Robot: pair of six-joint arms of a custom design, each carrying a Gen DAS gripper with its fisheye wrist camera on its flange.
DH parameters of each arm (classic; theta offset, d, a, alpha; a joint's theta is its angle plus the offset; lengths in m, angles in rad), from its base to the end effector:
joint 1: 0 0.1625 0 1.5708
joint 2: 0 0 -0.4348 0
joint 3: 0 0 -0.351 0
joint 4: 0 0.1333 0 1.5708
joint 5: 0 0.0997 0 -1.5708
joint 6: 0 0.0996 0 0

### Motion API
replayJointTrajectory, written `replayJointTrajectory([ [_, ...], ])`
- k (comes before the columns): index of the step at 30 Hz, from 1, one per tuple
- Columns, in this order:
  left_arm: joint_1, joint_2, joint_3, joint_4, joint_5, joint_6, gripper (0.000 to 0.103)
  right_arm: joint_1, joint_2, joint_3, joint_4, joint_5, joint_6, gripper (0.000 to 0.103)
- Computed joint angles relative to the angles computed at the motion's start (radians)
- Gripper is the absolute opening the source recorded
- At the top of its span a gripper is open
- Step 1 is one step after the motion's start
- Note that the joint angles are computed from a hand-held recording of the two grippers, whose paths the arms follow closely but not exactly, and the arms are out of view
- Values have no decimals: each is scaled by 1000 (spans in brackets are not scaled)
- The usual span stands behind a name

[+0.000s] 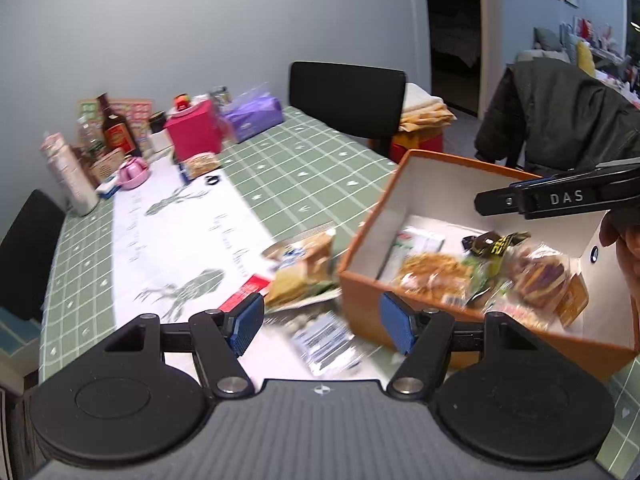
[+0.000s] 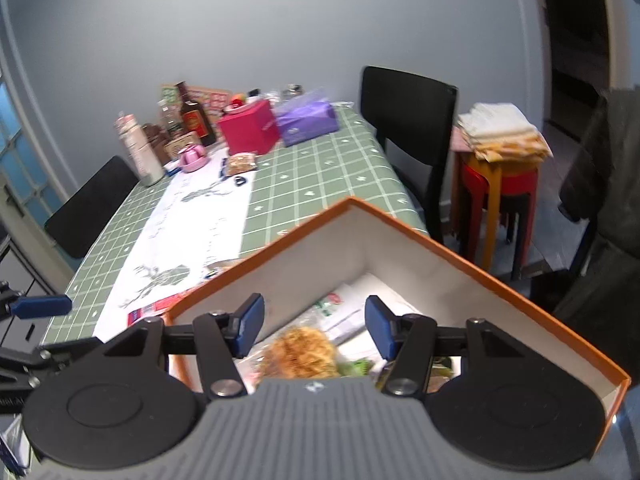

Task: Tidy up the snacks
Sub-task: 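Withdraw both tools and reach the left tool to the red candy bottle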

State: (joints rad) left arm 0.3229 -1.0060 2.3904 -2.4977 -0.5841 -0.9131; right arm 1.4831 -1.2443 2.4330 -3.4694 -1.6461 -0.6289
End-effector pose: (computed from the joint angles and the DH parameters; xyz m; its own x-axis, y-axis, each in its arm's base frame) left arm -0.2755 -0.3204 0.0915 -0.5667 0.1659 -0.8071 0.6581 0.6804 -0.3223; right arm 0.0894 -0.4201 0.2383 -0.8389 -0.3343 0.4295 -0.5281 0.6911 -0.4935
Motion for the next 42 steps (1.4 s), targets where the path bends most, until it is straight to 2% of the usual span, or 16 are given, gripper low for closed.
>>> replayJointTrajectory([
  [9,-92,-145,146,117,-40,-251,80,62,11,72,-84,-10,-91,55],
  [14,-115,-162,197,117,-78,-310,80,90,20,92,-93,-16,-108,55],
  [19,-115,-168,233,102,-79,-352,80,125,46,108,-103,-25,-124,55],
  [25,-80,-155,270,65,-63,-434,80,150,88,134,-106,-25,-140,55],
  [30,-56,-126,294,14,-87,-430,80,145,145,162,-95,-47,-190,55],
  [33,-47,-107,300,-20,-95,-404,80,158,222,178,-225,-93,-258,55],
  [34,-39,-101,298,-29,-94,-397,80,158,229,175,-236,-92,-269,55],
  [38,4,-83,287,-76,-70,-387,81,159,228,152,-183,-71,-219,55],
  [42,77,-47,266,-125,-44,-388,82,171,259,139,-181,-78,-196,55],
])
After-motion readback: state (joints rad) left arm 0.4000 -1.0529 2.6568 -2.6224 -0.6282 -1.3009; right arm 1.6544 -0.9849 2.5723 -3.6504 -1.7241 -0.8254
